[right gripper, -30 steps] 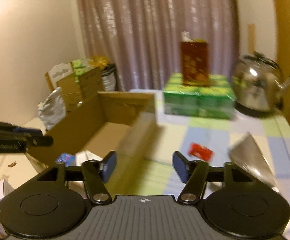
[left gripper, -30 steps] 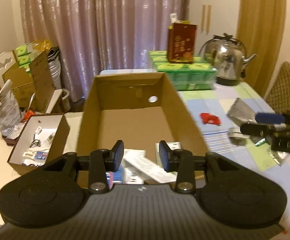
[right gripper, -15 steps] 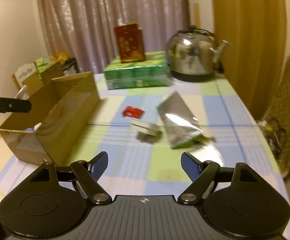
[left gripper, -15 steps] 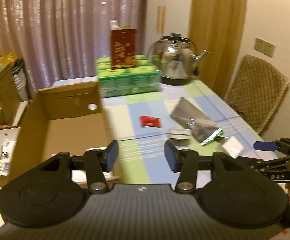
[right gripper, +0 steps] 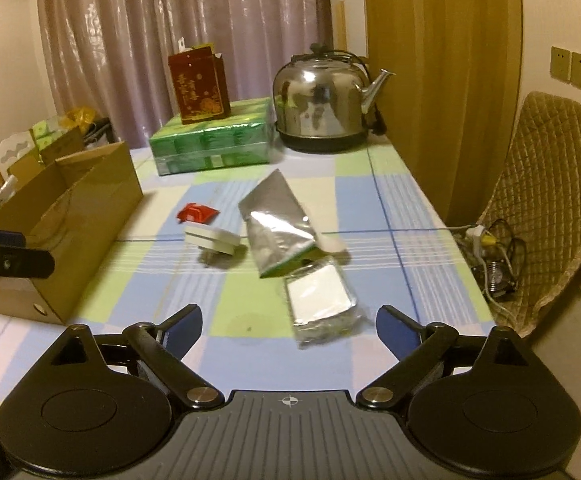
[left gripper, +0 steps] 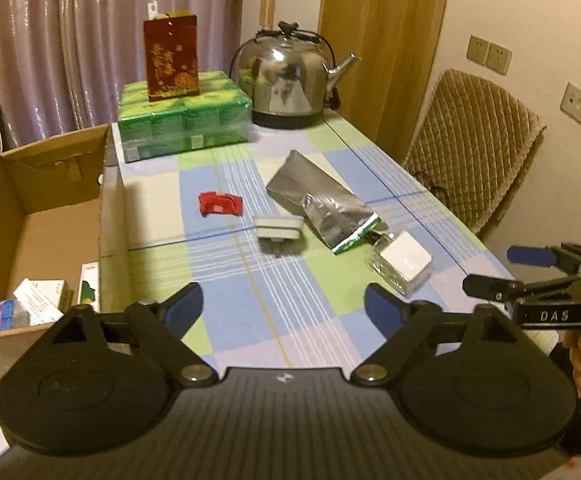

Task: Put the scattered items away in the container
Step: 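Move both grippers back toward the foil pouch and plug on the table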

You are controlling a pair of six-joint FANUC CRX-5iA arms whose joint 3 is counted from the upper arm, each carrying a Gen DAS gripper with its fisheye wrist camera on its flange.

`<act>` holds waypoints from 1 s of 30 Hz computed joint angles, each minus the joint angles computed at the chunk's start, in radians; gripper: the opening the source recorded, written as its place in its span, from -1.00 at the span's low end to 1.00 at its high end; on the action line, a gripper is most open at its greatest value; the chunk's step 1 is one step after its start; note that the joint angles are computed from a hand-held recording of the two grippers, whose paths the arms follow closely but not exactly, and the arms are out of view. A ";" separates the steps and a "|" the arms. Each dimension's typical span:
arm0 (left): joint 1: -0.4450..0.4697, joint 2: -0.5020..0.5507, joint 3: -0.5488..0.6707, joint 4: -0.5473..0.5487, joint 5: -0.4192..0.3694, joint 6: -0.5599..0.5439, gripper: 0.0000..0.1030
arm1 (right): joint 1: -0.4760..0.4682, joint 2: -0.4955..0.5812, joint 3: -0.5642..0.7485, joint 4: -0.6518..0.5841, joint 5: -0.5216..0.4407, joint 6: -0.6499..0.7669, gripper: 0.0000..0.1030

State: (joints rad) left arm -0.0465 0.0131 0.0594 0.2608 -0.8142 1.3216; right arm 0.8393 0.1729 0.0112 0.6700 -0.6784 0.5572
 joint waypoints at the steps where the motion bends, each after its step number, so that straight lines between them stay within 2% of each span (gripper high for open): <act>1: -0.001 0.005 0.004 -0.003 -0.007 0.000 0.83 | -0.003 0.004 0.003 -0.005 0.001 0.011 0.81; 10: -0.027 0.092 0.077 -0.049 -0.059 0.035 0.87 | -0.038 0.058 0.037 -0.067 0.010 0.193 0.89; 16: -0.057 0.164 0.145 -0.108 -0.067 0.066 0.88 | -0.077 0.113 0.082 -0.120 0.020 0.302 0.89; 22: -0.073 0.242 0.209 -0.141 -0.069 0.088 0.88 | -0.109 0.171 0.148 -0.224 0.026 0.484 0.89; 30: -0.076 0.316 0.263 -0.148 -0.075 0.099 0.88 | -0.131 0.247 0.231 -0.316 0.016 0.630 0.88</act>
State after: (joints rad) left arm -0.1224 0.3290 0.3219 0.1132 -0.8895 1.4204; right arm 0.7087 0.4203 0.2418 0.3537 -0.6621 1.1868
